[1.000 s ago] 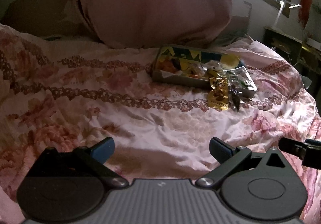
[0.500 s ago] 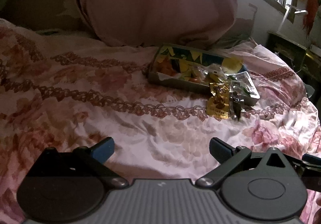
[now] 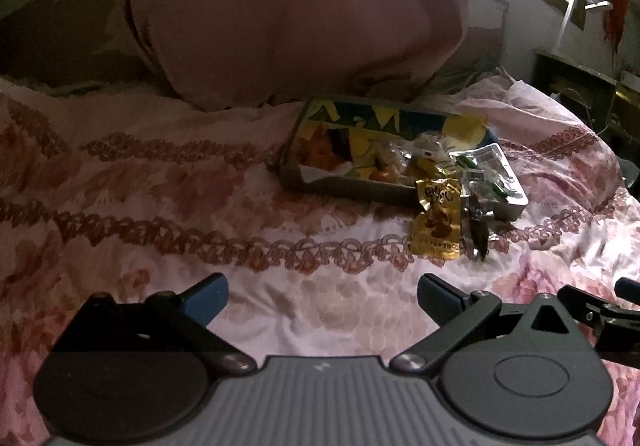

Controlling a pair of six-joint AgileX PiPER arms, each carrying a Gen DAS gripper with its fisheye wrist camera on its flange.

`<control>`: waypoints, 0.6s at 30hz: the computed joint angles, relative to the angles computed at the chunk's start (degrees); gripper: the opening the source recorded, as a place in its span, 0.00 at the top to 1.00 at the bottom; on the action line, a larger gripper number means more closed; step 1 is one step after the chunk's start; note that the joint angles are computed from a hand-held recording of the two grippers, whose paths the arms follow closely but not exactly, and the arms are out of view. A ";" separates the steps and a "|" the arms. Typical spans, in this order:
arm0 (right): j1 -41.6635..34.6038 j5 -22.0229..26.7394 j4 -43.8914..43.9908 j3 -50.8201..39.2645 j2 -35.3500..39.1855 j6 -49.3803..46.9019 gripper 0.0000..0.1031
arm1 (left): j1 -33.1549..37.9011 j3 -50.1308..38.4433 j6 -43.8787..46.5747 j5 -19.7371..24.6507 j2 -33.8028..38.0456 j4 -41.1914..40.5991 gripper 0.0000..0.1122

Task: Organize snacks
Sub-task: 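Move both grippers toward the gold pouch and dark snack beside the tray, then grasp the gold duck-snack pouch with the left gripper while the right grasps the dark brown snack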

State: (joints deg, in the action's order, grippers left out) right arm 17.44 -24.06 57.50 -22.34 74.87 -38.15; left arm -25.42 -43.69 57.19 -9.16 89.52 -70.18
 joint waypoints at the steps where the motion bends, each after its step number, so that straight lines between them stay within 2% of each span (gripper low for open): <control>1: -0.72 -0.07 -2.77 -0.36 0.79 1.77 0.01 | -0.16 -1.02 2.16 -0.04 0.79 -1.91 0.09; 8: -5.98 -1.54 -21.35 -3.40 6.99 14.23 0.01 | -1.08 -7.62 14.63 -1.81 6.23 -12.09 0.09; 18: -13.49 -4.98 -40.30 -9.33 17.18 25.61 0.01 | -2.08 -17.64 31.32 -2.62 14.40 -26.33 0.09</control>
